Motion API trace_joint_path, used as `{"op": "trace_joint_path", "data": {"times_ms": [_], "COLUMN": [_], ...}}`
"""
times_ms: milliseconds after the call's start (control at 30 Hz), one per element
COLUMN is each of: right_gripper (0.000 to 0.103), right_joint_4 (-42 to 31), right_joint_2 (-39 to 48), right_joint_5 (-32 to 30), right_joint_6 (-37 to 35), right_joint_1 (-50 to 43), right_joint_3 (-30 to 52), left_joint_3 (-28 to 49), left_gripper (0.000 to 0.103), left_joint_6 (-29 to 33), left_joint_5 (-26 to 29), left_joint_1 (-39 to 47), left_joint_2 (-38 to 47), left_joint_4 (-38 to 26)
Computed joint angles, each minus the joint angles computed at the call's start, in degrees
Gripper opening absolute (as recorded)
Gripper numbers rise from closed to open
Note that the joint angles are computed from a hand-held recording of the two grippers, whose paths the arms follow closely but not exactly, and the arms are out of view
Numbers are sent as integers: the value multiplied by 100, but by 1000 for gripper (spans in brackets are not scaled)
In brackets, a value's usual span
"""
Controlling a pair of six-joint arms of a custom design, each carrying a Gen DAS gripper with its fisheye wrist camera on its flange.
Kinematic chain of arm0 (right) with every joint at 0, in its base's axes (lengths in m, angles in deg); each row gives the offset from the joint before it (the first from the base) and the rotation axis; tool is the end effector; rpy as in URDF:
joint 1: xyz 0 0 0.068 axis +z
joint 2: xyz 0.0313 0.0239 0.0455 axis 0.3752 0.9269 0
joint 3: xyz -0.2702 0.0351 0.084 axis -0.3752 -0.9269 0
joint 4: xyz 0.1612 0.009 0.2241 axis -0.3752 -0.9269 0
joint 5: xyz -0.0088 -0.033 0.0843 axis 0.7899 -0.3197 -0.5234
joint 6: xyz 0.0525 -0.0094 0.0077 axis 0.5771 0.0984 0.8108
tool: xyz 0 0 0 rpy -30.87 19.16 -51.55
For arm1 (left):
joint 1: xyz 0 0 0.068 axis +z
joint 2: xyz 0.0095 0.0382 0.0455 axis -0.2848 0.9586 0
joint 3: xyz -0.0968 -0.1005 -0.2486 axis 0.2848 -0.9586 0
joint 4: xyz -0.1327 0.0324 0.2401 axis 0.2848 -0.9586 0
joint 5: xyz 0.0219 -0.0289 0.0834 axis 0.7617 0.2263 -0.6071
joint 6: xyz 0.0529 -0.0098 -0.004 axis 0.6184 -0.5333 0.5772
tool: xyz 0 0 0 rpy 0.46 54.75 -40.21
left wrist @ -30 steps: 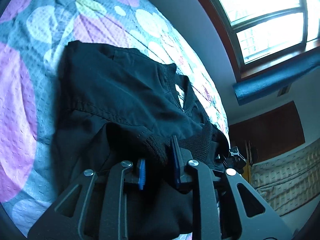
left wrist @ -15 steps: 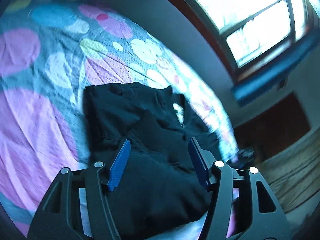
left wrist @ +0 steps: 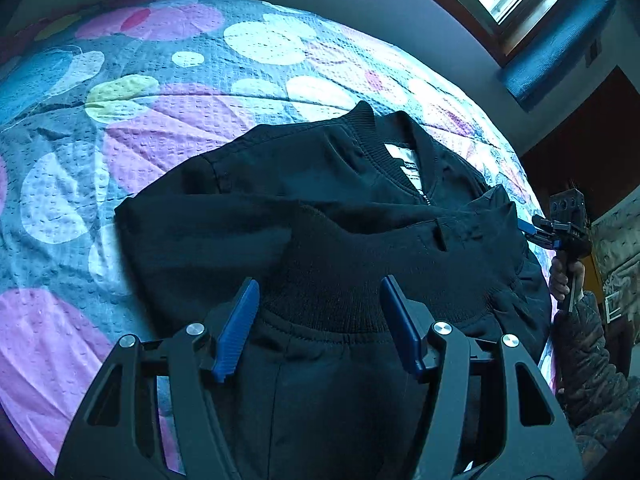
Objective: Fold small clothes
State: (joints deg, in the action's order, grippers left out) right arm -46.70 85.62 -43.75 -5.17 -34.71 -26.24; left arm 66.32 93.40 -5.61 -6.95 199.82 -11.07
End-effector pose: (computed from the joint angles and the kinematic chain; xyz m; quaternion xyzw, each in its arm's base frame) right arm 0.1476 -0.1679 0.0743 0.2097 0.8304 0.4113 0.3119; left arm 0.4674 0.0570 0.1244 0.3350 0.8846 -0.2868 0.1514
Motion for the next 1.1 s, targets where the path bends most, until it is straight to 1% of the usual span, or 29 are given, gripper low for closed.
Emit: {"op": "trace_joint_path", "data": {"times_ms": [67, 167, 300, 333, 400, 433, 467, 533, 600, 633, 667, 700, 767, 800, 867, 933, 967, 1000, 1067, 1100], "right_gripper": [46, 46, 46, 46, 46, 45, 44, 36, 24, 22, 19, 19, 19, 20, 22, 22, 26, 28, 28, 23], "right_joint_4": [248, 398, 444, 515, 761, 898, 970, 1313, 1741, 1884, 1992, 2065, 2107, 2048, 1778, 1699, 1677, 1642, 1825, 1974], "right_joint_2": [-74, -159, -221, -295, -492, -626, -770, -1171, -1641, -1830, -1984, -2154, -2369, -2336, -1975, -1689, -1590, -1494, -1453, -1549], "right_joint_5": [136, 276, 323, 366, 470, 539, 630, 925, 1366, 1526, 1619, 1697, 1753, 1731, 1495, 1216, 1140, 1101, 1176, 1267], "right_joint_6": [171, 229, 194, 239, 385, 466, 498, 714, 1002, 1105, 1158, 1171, 1023, 938, 857, 810, 792, 786, 941, 1044], "right_joint_1": [193, 360, 439, 480, 566, 620, 651, 812, 1025, 1081, 1093, 1111, 1165, 1139, 984, 855, 873, 916, 1063, 1155], "right_joint_3": [-45, -76, -91, -136, -277, -365, -435, -690, -992, -1112, -1215, -1308, -1412, -1368, -1105, -924, -863, -798, -809, -882], "left_joint_3": [-4, 60, 123, 93, -46, -225, -371, -706, -1021, -1214, -1326, -1433, -1584, -1599, -1498, -1287, -1139, -1085, -1143, -1249], "left_gripper": [62, 62, 61, 61, 56, 54, 51, 48, 39, 36, 31, 27, 27, 27, 28, 31, 39, 42, 41, 38], "left_joint_6": [49, 65, 54, 15, -59, -123, -174, -260, -334, -384, -411, -429, -375, -354, -340, -298, -259, -248, -366, -415], "left_joint_5": [-27, -111, -79, -94, -149, -240, -322, -418, -499, -553, -589, -619, -620, -629, -626, -639, -661, -681, -757, -806], "left_joint_1": [-51, -112, -123, -134, -158, -186, -210, -238, -250, -251, -248, -246, -235, -240, -250, -278, -303, -327, -390, -419], "left_joint_2": [14, 67, 93, 76, -16, -127, -215, -412, -602, -720, -786, -852, -938, -944, -874, -733, -633, -588, -598, -662], "left_joint_4": [20, -9, -55, -9, 170, 390, 560, 938, 1314, 1548, 1689, 1826, 2012, 2039, 1951, 1736, 1582, 1509, 1600, 1717]}}
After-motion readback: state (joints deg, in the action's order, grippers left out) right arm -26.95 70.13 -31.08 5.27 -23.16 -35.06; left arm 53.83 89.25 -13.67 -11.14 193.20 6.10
